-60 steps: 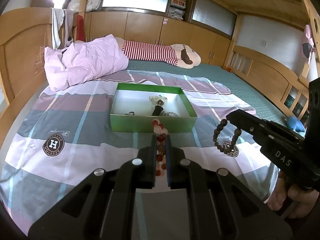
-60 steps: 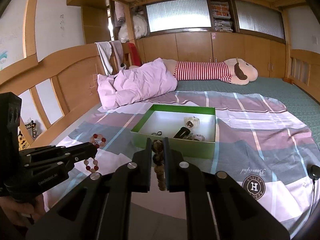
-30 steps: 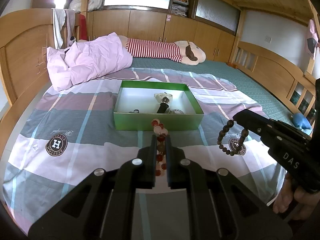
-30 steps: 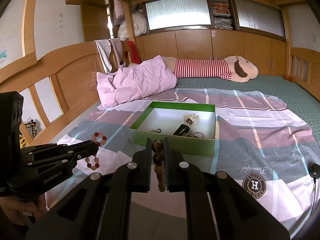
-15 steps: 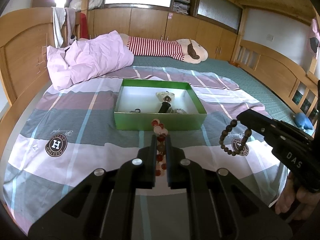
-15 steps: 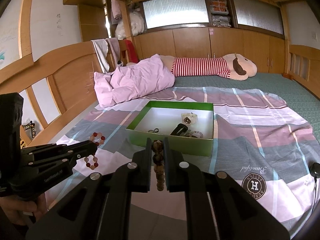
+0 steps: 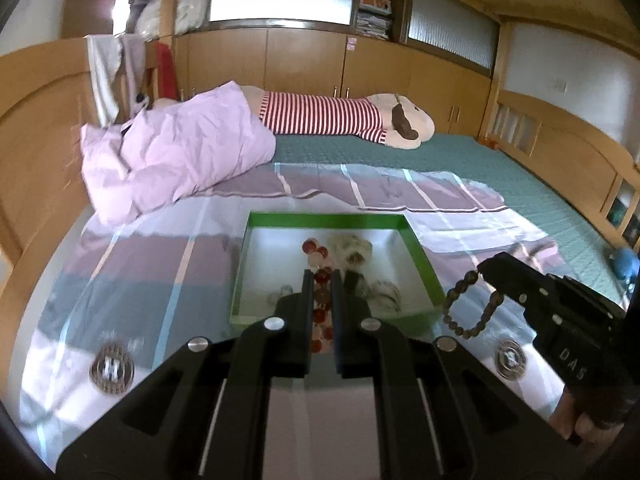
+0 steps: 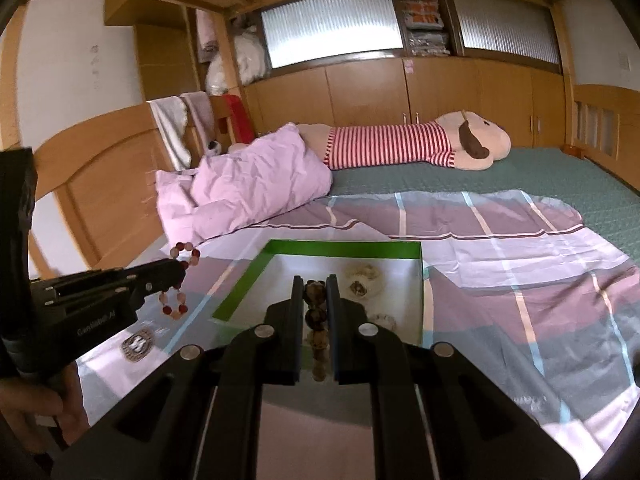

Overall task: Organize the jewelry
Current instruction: 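Open both grippers over the box to drop the bracelets and withdraw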

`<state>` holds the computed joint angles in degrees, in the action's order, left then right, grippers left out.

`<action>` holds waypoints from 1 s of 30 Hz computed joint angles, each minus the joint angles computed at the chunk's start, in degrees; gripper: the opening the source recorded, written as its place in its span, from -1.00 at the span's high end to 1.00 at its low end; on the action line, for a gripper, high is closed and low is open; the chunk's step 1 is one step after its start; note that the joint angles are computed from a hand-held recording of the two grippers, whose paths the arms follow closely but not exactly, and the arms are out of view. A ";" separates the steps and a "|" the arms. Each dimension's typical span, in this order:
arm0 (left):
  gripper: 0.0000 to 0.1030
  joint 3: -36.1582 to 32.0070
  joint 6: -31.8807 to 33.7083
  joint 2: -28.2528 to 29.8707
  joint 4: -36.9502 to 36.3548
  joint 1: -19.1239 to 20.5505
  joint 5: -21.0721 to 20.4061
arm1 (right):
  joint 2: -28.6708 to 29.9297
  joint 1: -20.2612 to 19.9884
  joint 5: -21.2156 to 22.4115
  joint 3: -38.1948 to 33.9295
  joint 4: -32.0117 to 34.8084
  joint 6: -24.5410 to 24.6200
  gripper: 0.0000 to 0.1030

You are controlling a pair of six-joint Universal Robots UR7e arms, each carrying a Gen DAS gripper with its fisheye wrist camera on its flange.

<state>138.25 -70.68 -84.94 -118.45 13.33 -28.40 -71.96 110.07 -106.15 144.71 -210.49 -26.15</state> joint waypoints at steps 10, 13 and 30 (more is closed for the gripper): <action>-0.10 -0.76 15.56 9.00 -22.50 11.39 1.00 | 9.00 -2.29 -3.20 -6.11 -2.85 0.39 -0.53; -0.90 -1.28 9.69 9.48 -15.43 11.49 5.80 | 8.80 -3.51 -3.41 -5.42 -7.19 1.85 -0.94; -0.92 -1.00 -16.93 -3.11 23.51 -6.40 -0.38 | -7.43 4.66 -9.39 2.66 -1.87 2.96 -0.94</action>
<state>137.25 -87.61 -88.05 -94.95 6.93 -28.78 -79.39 114.73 -115.54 147.37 -212.36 -23.19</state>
